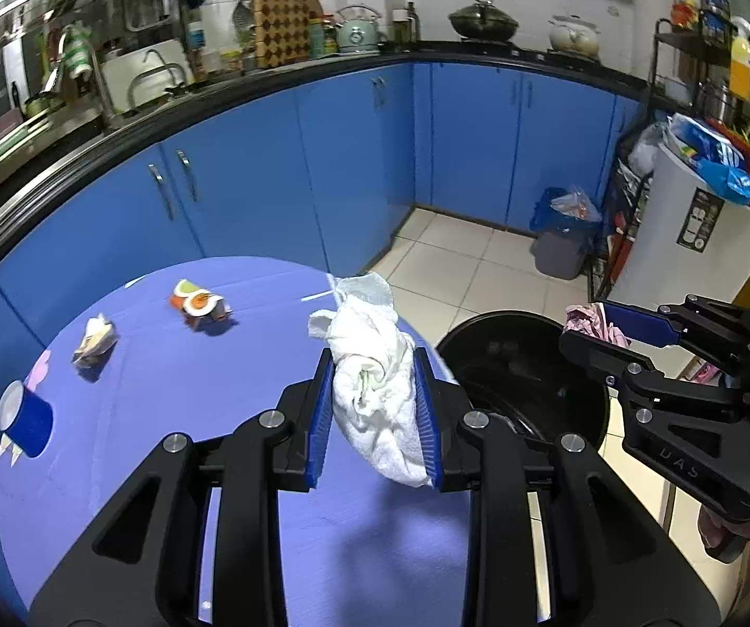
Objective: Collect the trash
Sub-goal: 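Open the right gripper to drop the pink paper into the bin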
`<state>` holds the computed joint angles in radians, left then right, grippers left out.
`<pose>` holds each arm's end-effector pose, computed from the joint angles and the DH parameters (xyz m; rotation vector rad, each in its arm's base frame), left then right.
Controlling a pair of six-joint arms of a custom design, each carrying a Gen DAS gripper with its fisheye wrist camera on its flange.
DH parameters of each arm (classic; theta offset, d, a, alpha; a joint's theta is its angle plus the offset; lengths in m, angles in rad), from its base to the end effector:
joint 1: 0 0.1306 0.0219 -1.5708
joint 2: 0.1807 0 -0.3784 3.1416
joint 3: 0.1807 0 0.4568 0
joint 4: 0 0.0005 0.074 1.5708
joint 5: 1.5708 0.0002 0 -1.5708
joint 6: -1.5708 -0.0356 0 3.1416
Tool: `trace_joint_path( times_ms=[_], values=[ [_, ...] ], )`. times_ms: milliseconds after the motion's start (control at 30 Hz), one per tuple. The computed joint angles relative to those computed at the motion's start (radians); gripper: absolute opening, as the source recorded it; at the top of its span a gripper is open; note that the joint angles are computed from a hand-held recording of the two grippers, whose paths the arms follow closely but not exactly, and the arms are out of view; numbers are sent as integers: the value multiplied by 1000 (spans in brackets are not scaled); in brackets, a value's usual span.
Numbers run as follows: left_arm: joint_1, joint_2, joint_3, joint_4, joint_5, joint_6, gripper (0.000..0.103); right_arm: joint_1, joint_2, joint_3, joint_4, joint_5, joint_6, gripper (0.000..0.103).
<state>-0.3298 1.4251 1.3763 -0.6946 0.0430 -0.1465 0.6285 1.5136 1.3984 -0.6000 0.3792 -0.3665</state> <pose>0.5404 -0.1871 0.4122 0.5680 2.2469 -0.1428 0.4958 0.3435 0.3832 -0.0974 2.2259 0.1086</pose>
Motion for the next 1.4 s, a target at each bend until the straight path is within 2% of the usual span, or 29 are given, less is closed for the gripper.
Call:
trace_joint_path(
  times_ms=[533, 1200, 1300, 1367, 1400],
  values=[
    [-82, 79, 73, -18, -16, -33, 30, -70, -66, -111, 43, -18, -49, 30],
    [-102, 128, 120, -12, -35, -23, 30, -97, -35, -88, 71, -21, -26, 33],
    [-101, 133, 125, -8, -35, -22, 30, -94, -34, -86, 84, 5, -17, 45],
    [-101, 136, 128, -10, -37, -20, 30, -91, -32, -83, 87, 25, -9, 68],
    [-101, 138, 132, -13, -37, -19, 30, -90, -34, -85, 93, 42, -7, 73]
  ],
)
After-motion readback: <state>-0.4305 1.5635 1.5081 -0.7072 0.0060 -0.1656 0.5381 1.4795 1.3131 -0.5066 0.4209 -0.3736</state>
